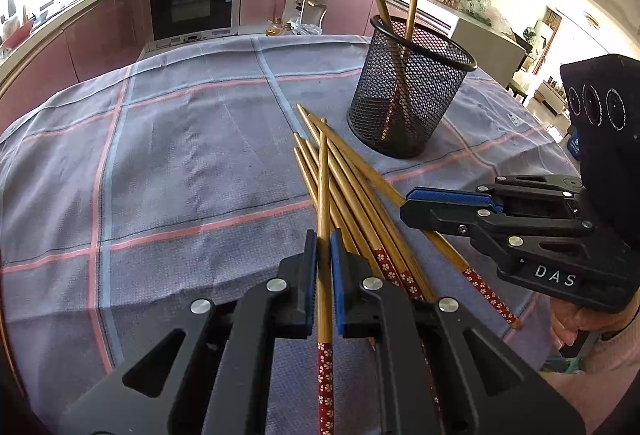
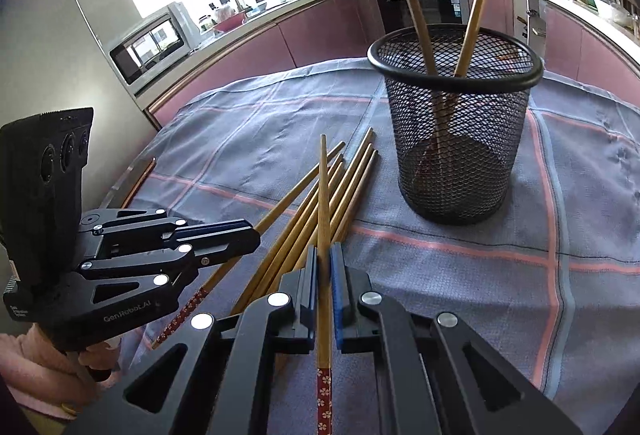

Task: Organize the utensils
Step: 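Raise the chopstick upright and insert it into the mesh cup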

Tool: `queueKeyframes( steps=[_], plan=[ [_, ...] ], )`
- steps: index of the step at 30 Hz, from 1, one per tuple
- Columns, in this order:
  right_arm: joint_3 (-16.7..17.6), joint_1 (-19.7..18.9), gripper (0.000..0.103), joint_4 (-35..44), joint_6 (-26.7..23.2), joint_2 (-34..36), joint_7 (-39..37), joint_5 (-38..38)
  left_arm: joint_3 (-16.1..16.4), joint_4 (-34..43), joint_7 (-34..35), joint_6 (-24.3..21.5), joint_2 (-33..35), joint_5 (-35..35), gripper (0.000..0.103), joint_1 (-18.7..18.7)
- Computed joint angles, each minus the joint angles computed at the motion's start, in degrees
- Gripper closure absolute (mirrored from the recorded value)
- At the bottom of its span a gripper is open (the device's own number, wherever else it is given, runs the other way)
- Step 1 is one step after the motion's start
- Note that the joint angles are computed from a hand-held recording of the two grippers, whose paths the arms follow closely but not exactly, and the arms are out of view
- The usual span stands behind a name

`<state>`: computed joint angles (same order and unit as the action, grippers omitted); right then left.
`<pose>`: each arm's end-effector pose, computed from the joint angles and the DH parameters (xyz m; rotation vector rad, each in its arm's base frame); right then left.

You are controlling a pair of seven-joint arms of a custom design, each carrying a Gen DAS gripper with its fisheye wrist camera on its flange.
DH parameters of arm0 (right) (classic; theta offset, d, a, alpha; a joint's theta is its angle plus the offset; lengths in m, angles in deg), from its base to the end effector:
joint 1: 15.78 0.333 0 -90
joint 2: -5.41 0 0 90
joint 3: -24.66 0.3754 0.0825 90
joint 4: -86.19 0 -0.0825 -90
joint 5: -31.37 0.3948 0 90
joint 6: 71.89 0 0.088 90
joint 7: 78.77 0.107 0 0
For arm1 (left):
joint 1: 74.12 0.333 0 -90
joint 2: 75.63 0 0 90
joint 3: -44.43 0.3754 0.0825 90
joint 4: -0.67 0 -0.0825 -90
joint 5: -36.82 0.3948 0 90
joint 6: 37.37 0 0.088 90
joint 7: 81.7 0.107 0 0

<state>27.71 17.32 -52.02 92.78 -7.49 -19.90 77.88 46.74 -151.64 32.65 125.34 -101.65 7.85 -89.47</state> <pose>0.4207 0.2584 0.5155 -2.0077 1.2429 -0.1207 0.4026 -0.0660 0.4996 -1.7111 2.1245 -0.8967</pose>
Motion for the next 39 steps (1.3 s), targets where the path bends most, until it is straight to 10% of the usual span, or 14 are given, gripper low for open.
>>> queueKeyframes(
  steps=[9,39],
  plan=[
    [0.8,-1.66,0.089,0.62,-1.4,1.26,3.94,-6.2,0.6,0.92,2.14,-2.33,1.63,-0.36,0.094,0.44],
    [-5.73,3.75,0.097,2.31,4.32,-9.87,-27.71,28.85,6.19,8.18,19.56,-7.4,-8.03,-21.63,0.096,-4.94]
  ],
)
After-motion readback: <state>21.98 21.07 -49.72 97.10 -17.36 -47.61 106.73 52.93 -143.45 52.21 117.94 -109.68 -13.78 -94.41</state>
